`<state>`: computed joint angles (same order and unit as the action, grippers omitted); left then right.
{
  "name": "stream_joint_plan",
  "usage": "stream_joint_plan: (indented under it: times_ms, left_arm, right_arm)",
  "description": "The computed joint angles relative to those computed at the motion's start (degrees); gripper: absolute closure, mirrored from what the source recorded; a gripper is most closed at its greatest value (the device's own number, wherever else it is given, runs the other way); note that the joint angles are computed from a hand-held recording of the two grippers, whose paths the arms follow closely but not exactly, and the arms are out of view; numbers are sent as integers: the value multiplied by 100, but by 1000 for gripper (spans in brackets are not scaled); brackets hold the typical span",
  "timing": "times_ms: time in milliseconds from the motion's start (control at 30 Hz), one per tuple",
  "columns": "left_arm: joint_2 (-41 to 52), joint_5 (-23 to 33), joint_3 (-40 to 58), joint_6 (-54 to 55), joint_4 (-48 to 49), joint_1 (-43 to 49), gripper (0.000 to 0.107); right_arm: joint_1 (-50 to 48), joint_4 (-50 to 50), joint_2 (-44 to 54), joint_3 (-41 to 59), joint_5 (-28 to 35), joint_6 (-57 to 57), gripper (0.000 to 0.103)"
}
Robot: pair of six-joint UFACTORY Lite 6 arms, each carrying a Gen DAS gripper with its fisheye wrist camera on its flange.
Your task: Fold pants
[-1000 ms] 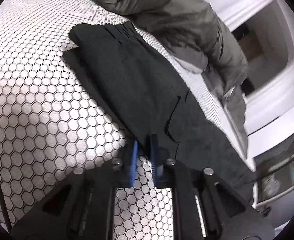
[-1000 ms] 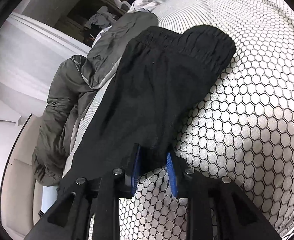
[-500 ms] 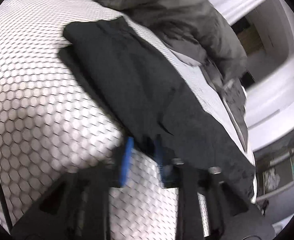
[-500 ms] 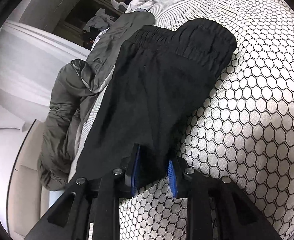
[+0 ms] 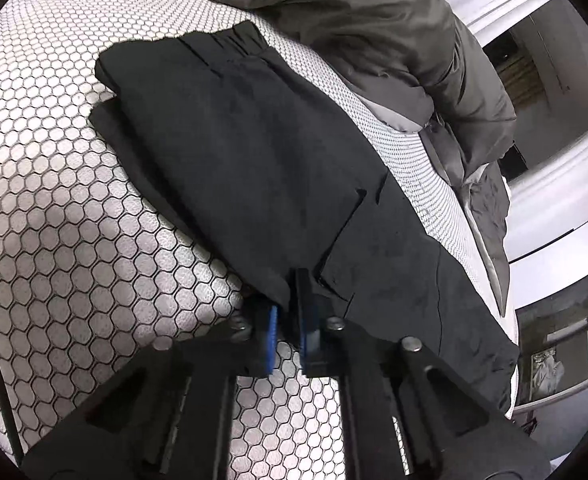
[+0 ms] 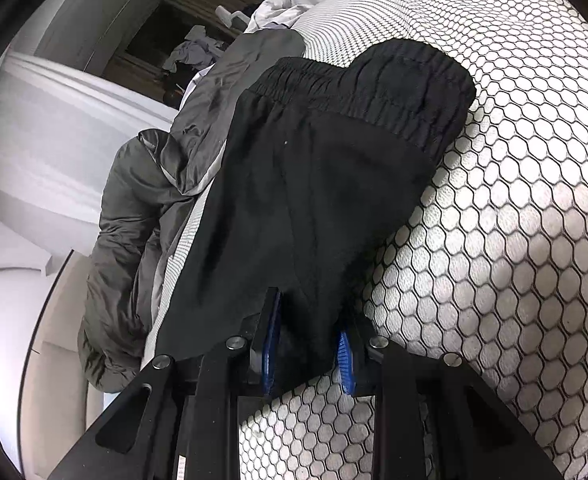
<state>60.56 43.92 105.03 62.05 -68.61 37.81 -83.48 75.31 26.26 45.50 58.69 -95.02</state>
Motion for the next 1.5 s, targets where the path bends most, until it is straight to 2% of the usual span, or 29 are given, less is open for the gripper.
stream_joint_plan:
  times_ms: [33,67,133,267,400,500,600,733,800,867,900,933,1000,1067,1167,1267,1333,1367,1400,1467,1500]
  left_arm:
    - [-142,-114,-229,236,-164,1,105]
    - [-402,-276,-619,537,-392,-7,105]
    - [-599,-338,-879,806,-607,15,107]
    - [-1509,-160,-2090,1750,-1062,468,107]
    - [-2277,235,-3083,2509,-895,1191,107]
    - [-2591,552,-3684,3170,-751,1832,107]
    - [-2631,823,-4013,3642,-500,2462,106]
    - [-2672,832,-4247,4097,-476,2726,104]
    - [-2833,811,-4339,4097,-335,2821,102]
    - [-3274,673,-4642,4200,-366,2904,95]
    - [-3439,653,-4732,4203,-343,2984,80]
    - [-3667,737,-4881,4222,-353,3135,59]
    - [-3954,960,-5064,4210,-416,3370,41]
    - [-4269,1029,-5298,4202,-407,3510,41]
    - [-4617,1197,-5572,4157,-139,3615,41]
    - [-5115,1387,-6037,4440,-37,3739,41]
    - [-5630,1270,-6502,4539,-54,3516,40]
    - [-5916,1139,-6781,4656,-126,3380,40]
    - [-6150,1041,-6997,4717,-205,3235,40]
    - [-6808,960,-7594,4856,-264,2890,36]
    - [-7126,944,-7865,4917,-242,2750,29]
  right_arm:
    - [18,67,32,38,7,30,79]
    - [59,171,5,18,-74,29,92]
    - [117,348,-99,-81,-188,-180,100]
    - [-169,105,-367,-257,85,-371,101]
    - [-1094,-871,-563,-393,598,-610,101]
    - [-1661,-1491,-430,-380,683,-887,100]
    - [-2013,-1939,-316,-323,803,-1083,100]
    - [-2151,-2038,-282,-306,900,-1390,100]
    - [-2229,-1995,-209,-354,862,-1598,94]
    - [-2326,-2114,-8,-233,895,-1563,92]
    - [-2350,-2195,96,-124,993,-1431,89]
    - [-2307,-2235,198,-7,1080,-1271,87]
    - [-2148,-2203,324,140,1198,-1027,77]
    - [-1972,-1966,378,169,1171,-910,78]
    - [-1786,-1658,102,-65,894,-1016,98]
    - [-2060,-1846,-333,-297,931,-1316,100]
    - [-2291,-2060,-308,-142,1090,-1250,100]
    - [-2309,-2088,-258,-39,1109,-1199,95]
    - [-2270,-2097,-233,48,1065,-1133,84]
    - [-2301,-2129,-403,112,801,-908,78]
    - [-2452,-2087,-553,51,876,-1037,77]
